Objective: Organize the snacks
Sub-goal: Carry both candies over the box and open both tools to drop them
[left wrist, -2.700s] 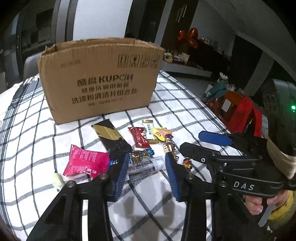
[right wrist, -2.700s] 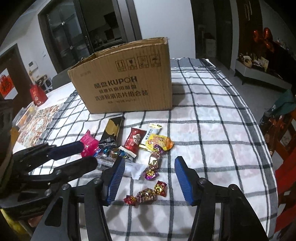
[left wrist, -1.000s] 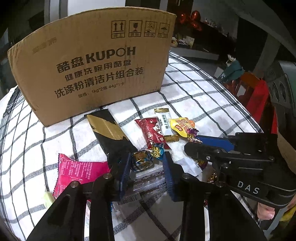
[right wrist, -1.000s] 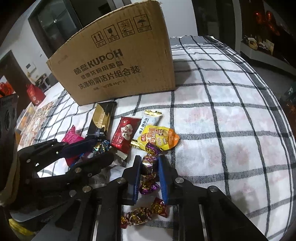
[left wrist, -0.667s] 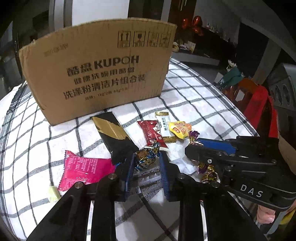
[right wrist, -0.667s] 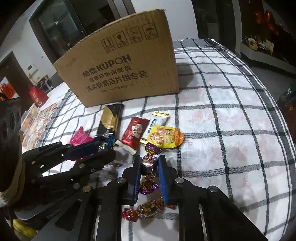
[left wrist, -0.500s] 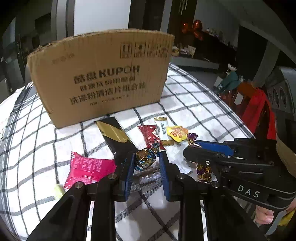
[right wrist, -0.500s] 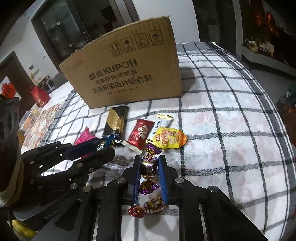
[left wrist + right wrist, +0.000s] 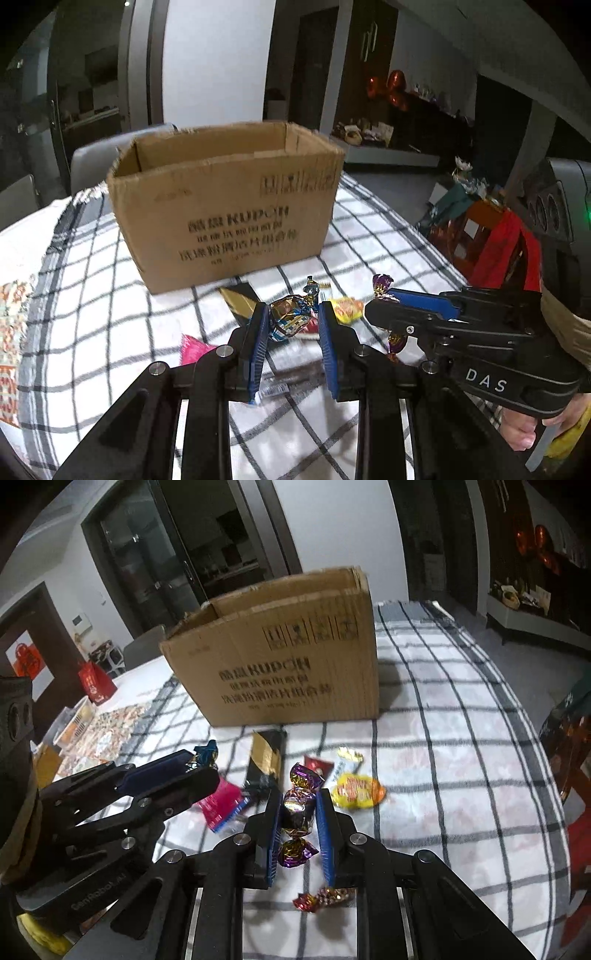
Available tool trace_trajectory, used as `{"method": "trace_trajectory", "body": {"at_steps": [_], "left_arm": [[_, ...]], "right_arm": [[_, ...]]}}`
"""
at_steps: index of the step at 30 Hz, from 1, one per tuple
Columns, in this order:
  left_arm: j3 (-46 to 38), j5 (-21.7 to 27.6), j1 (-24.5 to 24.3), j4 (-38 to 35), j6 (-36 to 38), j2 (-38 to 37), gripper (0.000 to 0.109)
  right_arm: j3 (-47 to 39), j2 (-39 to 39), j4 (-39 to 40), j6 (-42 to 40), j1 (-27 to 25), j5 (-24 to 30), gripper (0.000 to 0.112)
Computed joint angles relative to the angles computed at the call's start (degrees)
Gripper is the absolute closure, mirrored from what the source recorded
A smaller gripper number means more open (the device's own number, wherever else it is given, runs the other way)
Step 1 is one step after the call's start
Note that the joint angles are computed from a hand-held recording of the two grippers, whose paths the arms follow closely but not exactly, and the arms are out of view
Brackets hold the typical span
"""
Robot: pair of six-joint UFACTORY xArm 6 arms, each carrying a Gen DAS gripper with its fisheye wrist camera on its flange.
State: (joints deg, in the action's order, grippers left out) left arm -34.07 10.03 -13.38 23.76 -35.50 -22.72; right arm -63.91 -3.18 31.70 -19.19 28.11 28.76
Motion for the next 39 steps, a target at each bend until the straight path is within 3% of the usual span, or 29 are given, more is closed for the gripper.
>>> {"method": "trace_trajectory", "body": {"at_steps": [10, 20, 26, 36, 39], "left_arm": [[-4.1, 2.6, 2.3, 2.8, -0.4, -3.6, 0.081], [-11.3, 3.4, 5.0, 0.3, 4.4, -0.4, 0.081], [-16.2, 4.5, 6.4, -2.1, 8.2, 3.2, 0.081], [-26.6, 8.3, 8.0, -15.0, 19.7, 11.5, 0.081], [-29.8, 10.0, 8.4, -17.7, 21.9, 14.2, 0.081]], "right_arm": [[-8.4, 2.2, -0.1, 0.2, -0.2, -0.3, 0.093], [-20.4, 8.4, -2.2, 0.7, -0.6, 1.9, 0.093], [-30.0, 14.0, -4.2, 2.2, -1.2, 5.8, 0.093], [-48.8, 25.8, -7.7, 6.7, -2.1, 14.8, 0.093], [-56.9, 31.0, -8.4, 9.1, -2.8, 19.7, 0.093]]}}
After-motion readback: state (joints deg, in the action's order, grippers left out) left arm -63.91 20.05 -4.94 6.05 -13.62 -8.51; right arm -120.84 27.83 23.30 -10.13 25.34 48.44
